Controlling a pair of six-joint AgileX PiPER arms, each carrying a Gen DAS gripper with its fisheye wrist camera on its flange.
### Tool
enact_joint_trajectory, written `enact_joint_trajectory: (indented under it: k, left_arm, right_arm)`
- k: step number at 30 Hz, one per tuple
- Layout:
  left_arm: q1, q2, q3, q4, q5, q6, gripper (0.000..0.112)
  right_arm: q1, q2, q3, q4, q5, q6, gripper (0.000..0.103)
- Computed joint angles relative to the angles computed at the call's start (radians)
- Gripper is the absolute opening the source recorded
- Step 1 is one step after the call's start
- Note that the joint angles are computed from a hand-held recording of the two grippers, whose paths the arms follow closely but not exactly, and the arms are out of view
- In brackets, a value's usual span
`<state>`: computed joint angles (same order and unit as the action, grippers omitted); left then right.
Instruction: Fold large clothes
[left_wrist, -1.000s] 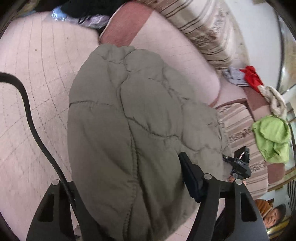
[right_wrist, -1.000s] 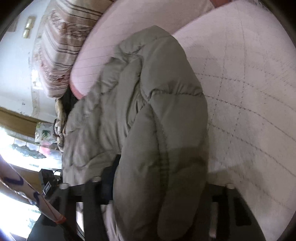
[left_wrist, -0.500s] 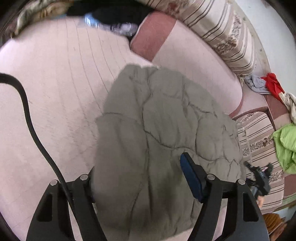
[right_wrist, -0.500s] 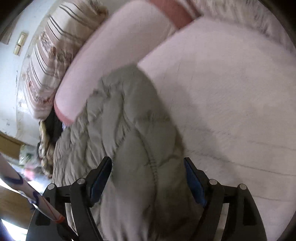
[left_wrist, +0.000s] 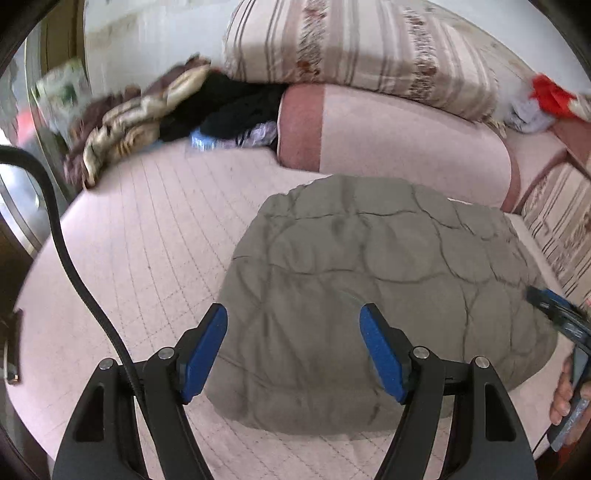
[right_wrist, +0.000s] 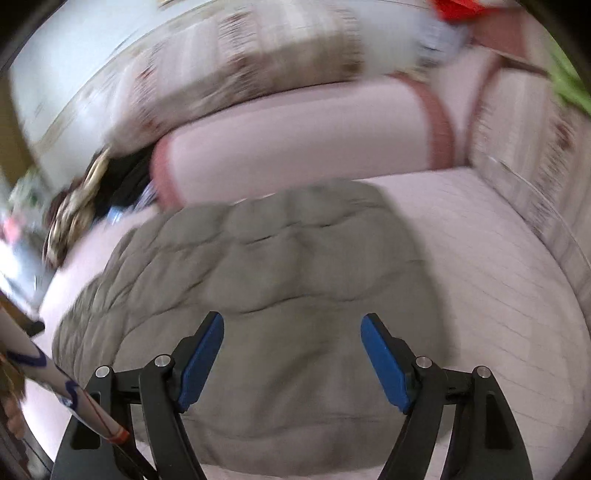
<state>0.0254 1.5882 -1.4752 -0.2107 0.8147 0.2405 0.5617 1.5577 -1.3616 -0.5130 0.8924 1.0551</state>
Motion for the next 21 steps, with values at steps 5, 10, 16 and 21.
enact_joint_trajectory:
  k: [5,10,16,21]
  left_arm:
    - [-0.082,-0.174,0.251,0.195,-0.216,-0.169,0.077]
    - [-0.064,-0.333,0.446,0.329,-0.42,-0.318,0.094]
    - [0.025,-0.396,0.487,0.075,-0.431,-0.086,0.097]
    - [-0.018,-0.502,0.555,0.284,-0.463,-0.283,0.097]
  right_arm:
    - [0.037,0.189,-0.083,-0.148,0.063,0.076,0.081]
    - [-0.07,0.159,0.024,-0.1,-0.051,0.109,0.094]
    - [0.037,0.136,-0.058,-0.122,0.061,0.137,0.086]
    - [0.193,0.205,-0.162,-0.202,0.123,0.152,0.085]
